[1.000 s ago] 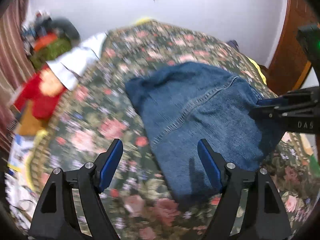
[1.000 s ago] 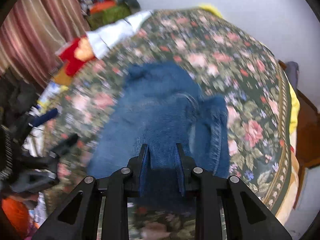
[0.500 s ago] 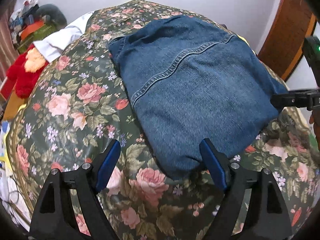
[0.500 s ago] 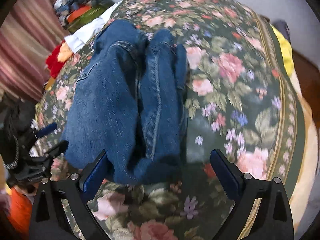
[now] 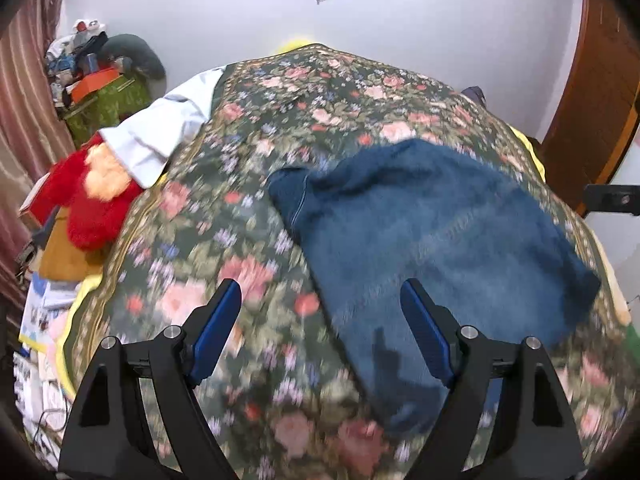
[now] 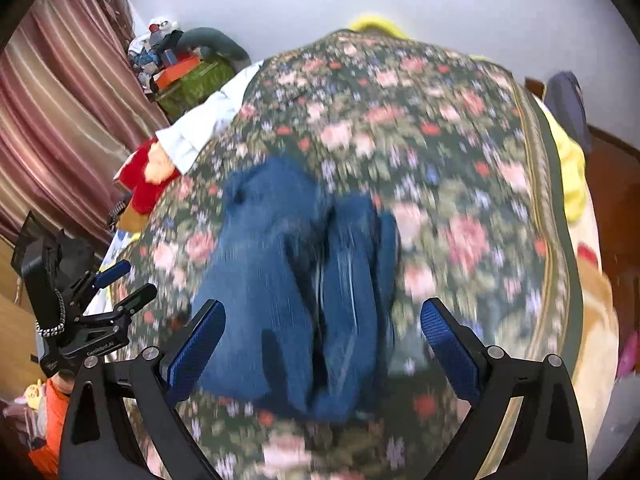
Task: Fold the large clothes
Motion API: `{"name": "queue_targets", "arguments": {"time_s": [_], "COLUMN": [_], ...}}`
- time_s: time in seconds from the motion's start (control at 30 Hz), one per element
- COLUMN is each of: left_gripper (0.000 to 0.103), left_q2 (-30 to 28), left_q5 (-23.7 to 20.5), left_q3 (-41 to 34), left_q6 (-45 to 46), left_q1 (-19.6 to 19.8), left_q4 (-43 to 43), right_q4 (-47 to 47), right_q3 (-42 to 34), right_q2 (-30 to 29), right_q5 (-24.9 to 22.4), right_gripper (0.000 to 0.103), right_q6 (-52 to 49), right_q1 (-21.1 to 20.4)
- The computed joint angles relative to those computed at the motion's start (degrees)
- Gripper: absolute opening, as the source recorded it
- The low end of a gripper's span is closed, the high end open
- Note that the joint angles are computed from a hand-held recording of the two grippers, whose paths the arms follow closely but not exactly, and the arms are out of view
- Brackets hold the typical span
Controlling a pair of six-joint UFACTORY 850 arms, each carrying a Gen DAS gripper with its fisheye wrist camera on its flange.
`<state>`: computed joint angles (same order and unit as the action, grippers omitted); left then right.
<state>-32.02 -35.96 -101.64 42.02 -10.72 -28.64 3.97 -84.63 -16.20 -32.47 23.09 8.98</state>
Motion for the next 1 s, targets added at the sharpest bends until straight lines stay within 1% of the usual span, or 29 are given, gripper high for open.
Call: {"name": "queue_targets", "arguments": {"time_s": [0.1, 0.13, 0.2, 0.27, 0.37, 0.43, 0.53, 0.6, 0.77, 0.83, 0.87, 0.93, 0.97, 1.0], "left_gripper": [0.082, 0.082, 0.082, 0.082, 0.082, 0.082, 0.082, 0.082, 0.083, 0.087, 0.091, 0.092, 0.092, 0.093], "left_q2": [-5.80, -8.51, -12.32, -14.80, -18.04, -18.45, -16.96, -14.82, -8.49, -7.25, -6.95, -7.63, -8.80, -10.97], "left_q5": [-4.59, -6.80, -9.21, -10.11, -11.11, -10.51, -8.41, -5.88, 1.02, 1.32, 0.61, -3.75, -7.53, -13.11], "left_q3": [-8.09, -11.70, -16.60, -19.42, -22.82, -22.79, -20.63, -17.83, -9.43, -7.90, -7.52, -8.49, -10.02, -12.78], "left_q6": [-2.43, -4.31, -7.93, -10.37, -13.99, -15.04, -15.00, -14.81, -11.39, -8.95, -7.53, -5.62, -5.62, -6.52], "left_q1": [-0.95, -1.48, -2.54, -3.53, -4.92, -5.59, -5.91, -6.08, -5.41, -4.32, -3.58, -1.76, -0.81, 0.28], "left_q4": [-0.36, 0.33, 2.89, 5.24, 9.44, 11.10, 11.82, 13.39, 14.59, 11.78, 9.42, 3.88, 1.41, -0.66], "right_q4": [1.30, 2.52, 5.77, 6.51, 9.33, 13.79, 18.15, 19.89, 13.95, 14.40, 15.99, 19.35, 21.03, 22.01], "right_q3": [-6.67, -9.14, -13.15, -15.36, -14.69, -11.62, -8.68, -6.77, -5.30, -4.35, -3.56, -2.27, -1.85, -1.63], "right_q2": [-5.57, -7.80, -11.90, -14.84, -16.30, -15.32, -14.03, -12.68, -10.03, -8.65, -7.82, -6.76, -6.60, -6.65], "right_q5": [-2.30, -3.61, -6.08, -8.19, -8.79, -7.02, -6.20, -5.43, -6.02, -5.77, -5.40, -5.09, -5.32, -5.58], "right_gripper": [0.098, 0.098, 0.098, 0.098, 0.098, 0.100, 0.101, 0.101, 0.102, 0.102, 0.102, 0.102, 0.102, 0.102], "right_q6": [-2.58, -3.64, -6.08, -6.18, -10.56, -15.63, -18.48, -18.86, -13.93, -15.06, -16.89, -20.16, -21.73, -22.65], "right_q1": [-0.77, -1.21, -2.24, -3.04, -4.49, -5.82, -7.03, -7.37, -6.11, -5.78, -5.70, -5.70, -5.71, -5.68]}}
